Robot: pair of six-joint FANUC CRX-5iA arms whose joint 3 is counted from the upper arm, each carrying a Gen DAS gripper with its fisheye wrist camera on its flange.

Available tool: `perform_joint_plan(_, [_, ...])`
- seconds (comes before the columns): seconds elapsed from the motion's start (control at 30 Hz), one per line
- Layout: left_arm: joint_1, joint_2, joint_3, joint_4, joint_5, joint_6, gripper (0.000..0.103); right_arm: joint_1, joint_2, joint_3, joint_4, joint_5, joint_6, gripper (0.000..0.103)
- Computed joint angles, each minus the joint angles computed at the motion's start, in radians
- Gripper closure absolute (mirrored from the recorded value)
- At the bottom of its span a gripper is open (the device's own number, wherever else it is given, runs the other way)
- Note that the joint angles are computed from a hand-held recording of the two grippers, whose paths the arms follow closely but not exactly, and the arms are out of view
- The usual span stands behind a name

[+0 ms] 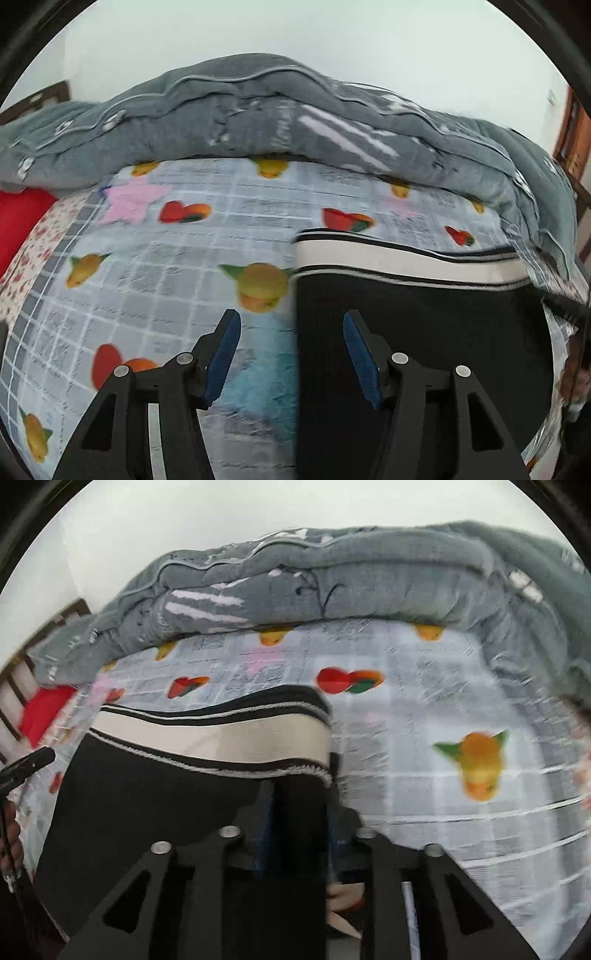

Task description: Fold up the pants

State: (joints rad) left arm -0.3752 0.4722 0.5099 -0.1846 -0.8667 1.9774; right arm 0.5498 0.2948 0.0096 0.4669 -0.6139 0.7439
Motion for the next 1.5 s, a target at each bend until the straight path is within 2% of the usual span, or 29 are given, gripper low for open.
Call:
perform_joint_plan(0.07, [-0.018,0.032,0.051,-0.029,-0.012,-0.001,0.047,0.010,-0.027,-0.038,0.113,0.045,-0.097,0.074])
perform_joint_plan(0.2, [-0.048,0.124,0.197,-0.073,-0.059,0.015,0.047,0.037,0.025,0.057,0.081,0.045,0.003,0.070])
perform_joint_plan(0.23, [-0.051,0.143,0.220,-0.070,-0.054,0.009,0.047,0.040,0.056,0.107,0.027,0.025,0.062,0.070])
perform_joint_plan(0.27, [-0.058,0.164,0.245,-0.078,-0.055,0.009,0.047,0.037,0.097,0.180,-0.080,-0.012,0.153,0.070])
perform_joint_plan(0.3, [-0.066,0.188,0.277,-0.095,-0.072,0.015,0.047,0.032,0.142,0.240,-0.144,-0.052,0.194,0.070])
perform_joint_plan(0.33, [-0.074,0.223,0.324,-0.113,-0.113,0.017,0.047,0.029,0.167,0.262,-0.156,-0.072,0.197,0.070])
perform_joint_plan(0.37, [-0.074,0.257,0.365,-0.106,-0.155,0.009,0.047,0.027,0.185,0.243,-0.116,-0.048,0.175,0.072])
perform_joint_plan(0.4, [-0.069,0.273,0.371,-0.090,-0.162,0.019,0.046,0.031,0.177,0.181,-0.029,0.015,0.118,0.072])
perform_joint_plan(0.43, [-0.065,0.273,0.355,-0.084,-0.144,0.040,0.044,0.030,0.162,0.126,0.039,0.075,0.070,0.072])
perform_joint_plan(0.47, [-0.064,0.266,0.335,-0.087,-0.119,0.053,0.044,0.030,0.157,0.112,0.059,0.085,0.046,0.072])
perform_joint_plan(0.57, [-0.076,0.291,0.386,-0.118,-0.150,0.048,0.043,0.036,0.174,0.123,0.108,0.062,0.022,0.072])
perform_joint_plan(0.83, [-0.081,0.418,0.606,-0.158,-0.255,0.003,0.040,0.016,0.242,0.219,0.090,0.044,0.053,0.072])
perform_joint_plan(1.37, [-0.094,0.424,0.605,-0.201,-0.250,0.041,0.038,0.024,0.251,0.175,0.244,0.065,-0.045,0.071])
perform_joint_plan(1.5, [-0.095,0.424,0.605,-0.208,-0.251,0.043,0.036,0.020,0.246,0.168,0.241,0.079,-0.050,0.071])
